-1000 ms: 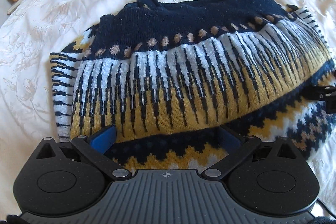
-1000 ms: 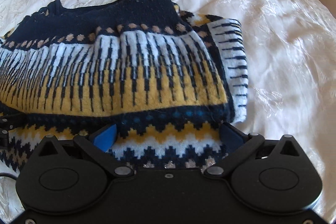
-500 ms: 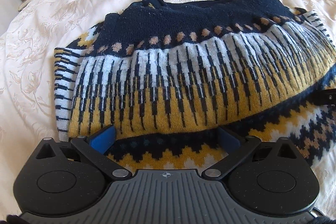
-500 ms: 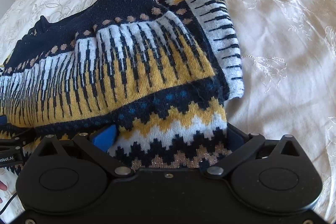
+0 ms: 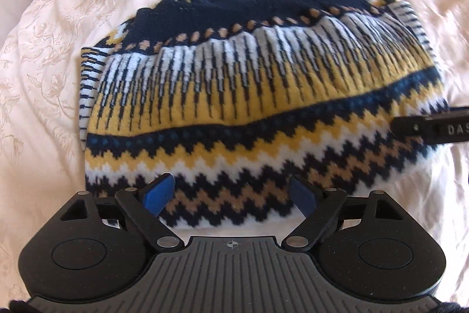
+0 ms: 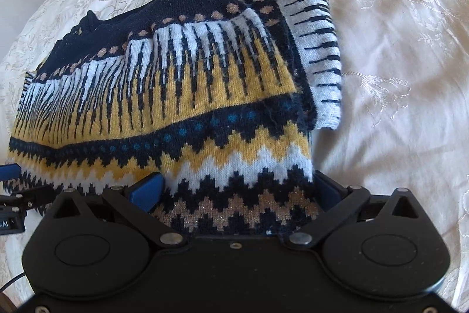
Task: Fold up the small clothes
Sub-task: 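Withdraw both grippers and move them to the folded sweater's side edge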
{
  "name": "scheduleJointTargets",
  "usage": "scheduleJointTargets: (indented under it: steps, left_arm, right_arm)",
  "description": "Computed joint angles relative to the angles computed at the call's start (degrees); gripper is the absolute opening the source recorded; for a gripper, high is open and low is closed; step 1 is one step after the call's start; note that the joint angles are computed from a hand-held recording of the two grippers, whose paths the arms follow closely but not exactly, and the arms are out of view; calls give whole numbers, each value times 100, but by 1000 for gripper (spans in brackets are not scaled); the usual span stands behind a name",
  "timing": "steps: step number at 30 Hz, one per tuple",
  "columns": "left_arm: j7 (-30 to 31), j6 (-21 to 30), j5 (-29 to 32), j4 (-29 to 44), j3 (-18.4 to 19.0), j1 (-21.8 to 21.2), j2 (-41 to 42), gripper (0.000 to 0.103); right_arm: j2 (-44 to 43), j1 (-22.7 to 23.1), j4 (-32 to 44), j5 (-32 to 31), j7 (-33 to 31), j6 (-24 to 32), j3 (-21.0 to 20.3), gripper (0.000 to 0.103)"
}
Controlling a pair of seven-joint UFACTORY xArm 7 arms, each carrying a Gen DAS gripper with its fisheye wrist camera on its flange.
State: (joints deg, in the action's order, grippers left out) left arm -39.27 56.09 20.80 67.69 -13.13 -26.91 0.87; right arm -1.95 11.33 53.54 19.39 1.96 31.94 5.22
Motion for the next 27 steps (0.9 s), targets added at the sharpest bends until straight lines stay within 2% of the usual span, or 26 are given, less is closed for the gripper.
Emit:
scheduleJointTargets:
  steps: [2, 9, 16, 22, 27]
  left_arm:
    - [-87, 154, -98, 98, -91, -106, 83, 85]
    - [-641, 550, -582, 331, -186, -430, 308, 85]
    - [-1069, 734, -792, 447, -217, -645, 401, 85]
    - [-1591, 812, -954, 251, -273, -757, 223, 85]
    - [-1853, 892, -1023, 41, -324, -761, -16, 85]
  right_arm:
    - [-25, -31, 9, 307, -390, 123, -63, 103]
    - [-503, -138, -343, 837, -1019, 533, -233, 102]
    - [-1224, -11, -1003, 566, -1306, 788, -262, 102]
    - [-1617, 98, -1348, 378, -1470, 1021, -330, 103]
    - [-1885, 172, -1716, 334, -1626, 757, -362, 103]
